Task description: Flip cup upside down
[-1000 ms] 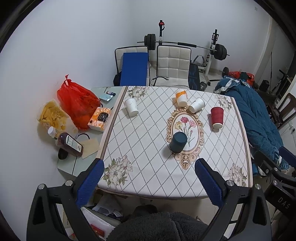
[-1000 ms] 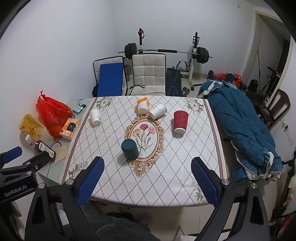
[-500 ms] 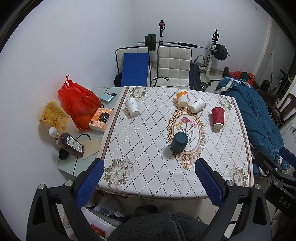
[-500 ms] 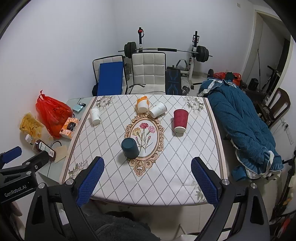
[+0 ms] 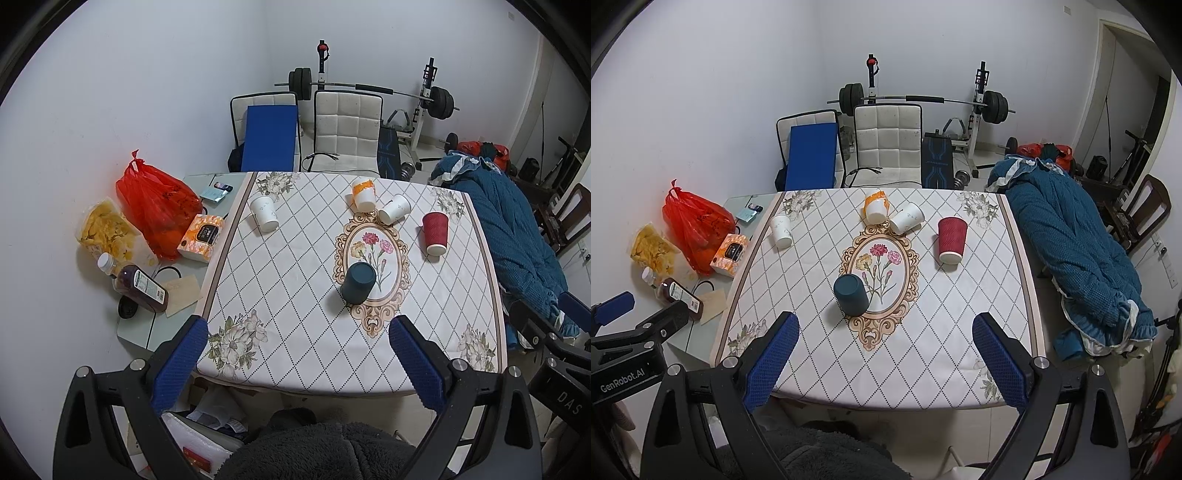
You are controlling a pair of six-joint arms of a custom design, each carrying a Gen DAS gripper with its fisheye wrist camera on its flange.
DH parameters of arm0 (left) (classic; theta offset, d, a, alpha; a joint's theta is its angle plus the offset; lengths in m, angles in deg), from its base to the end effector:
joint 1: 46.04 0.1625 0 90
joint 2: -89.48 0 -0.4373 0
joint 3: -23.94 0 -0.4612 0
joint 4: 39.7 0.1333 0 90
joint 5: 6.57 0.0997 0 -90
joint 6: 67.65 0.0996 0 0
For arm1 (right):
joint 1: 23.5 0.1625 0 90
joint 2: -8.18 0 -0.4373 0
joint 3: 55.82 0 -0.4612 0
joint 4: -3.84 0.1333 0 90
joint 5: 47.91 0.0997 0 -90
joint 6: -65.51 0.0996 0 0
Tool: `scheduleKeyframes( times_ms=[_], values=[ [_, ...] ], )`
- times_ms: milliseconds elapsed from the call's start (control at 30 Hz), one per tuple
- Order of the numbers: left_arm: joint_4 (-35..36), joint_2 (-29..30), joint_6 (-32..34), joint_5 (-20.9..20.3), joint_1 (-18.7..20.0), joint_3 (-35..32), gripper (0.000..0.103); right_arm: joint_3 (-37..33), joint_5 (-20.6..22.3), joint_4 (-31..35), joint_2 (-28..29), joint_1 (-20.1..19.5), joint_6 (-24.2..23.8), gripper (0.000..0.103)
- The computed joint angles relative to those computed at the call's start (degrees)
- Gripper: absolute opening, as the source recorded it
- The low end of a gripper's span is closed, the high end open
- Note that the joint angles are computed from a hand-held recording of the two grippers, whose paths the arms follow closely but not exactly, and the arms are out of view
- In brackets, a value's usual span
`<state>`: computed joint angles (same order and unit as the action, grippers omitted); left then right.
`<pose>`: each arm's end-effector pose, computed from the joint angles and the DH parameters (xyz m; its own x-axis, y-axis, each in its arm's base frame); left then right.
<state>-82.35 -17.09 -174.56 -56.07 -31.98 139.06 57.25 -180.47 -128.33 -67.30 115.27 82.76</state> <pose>-0.2667 -0.2709 0.3881 -0.6183 -0.3829 -0.6864 0.1642 0.7911 -0.5892 0.4799 -0.3329 0.2393 -0.7247 -0.3002 0.6202 -0.5599 0.7811 -0.2762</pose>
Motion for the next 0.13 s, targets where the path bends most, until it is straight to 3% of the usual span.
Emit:
scheduleKeyframes(
  times_ms=[133],
  values=[
    [0.0, 0.0, 0.2, 0.0, -0.1, 0.1, 0.101, -0.1, 0.0, 0.1, 0.0, 0.0, 0.0, 0.097]
  ],
)
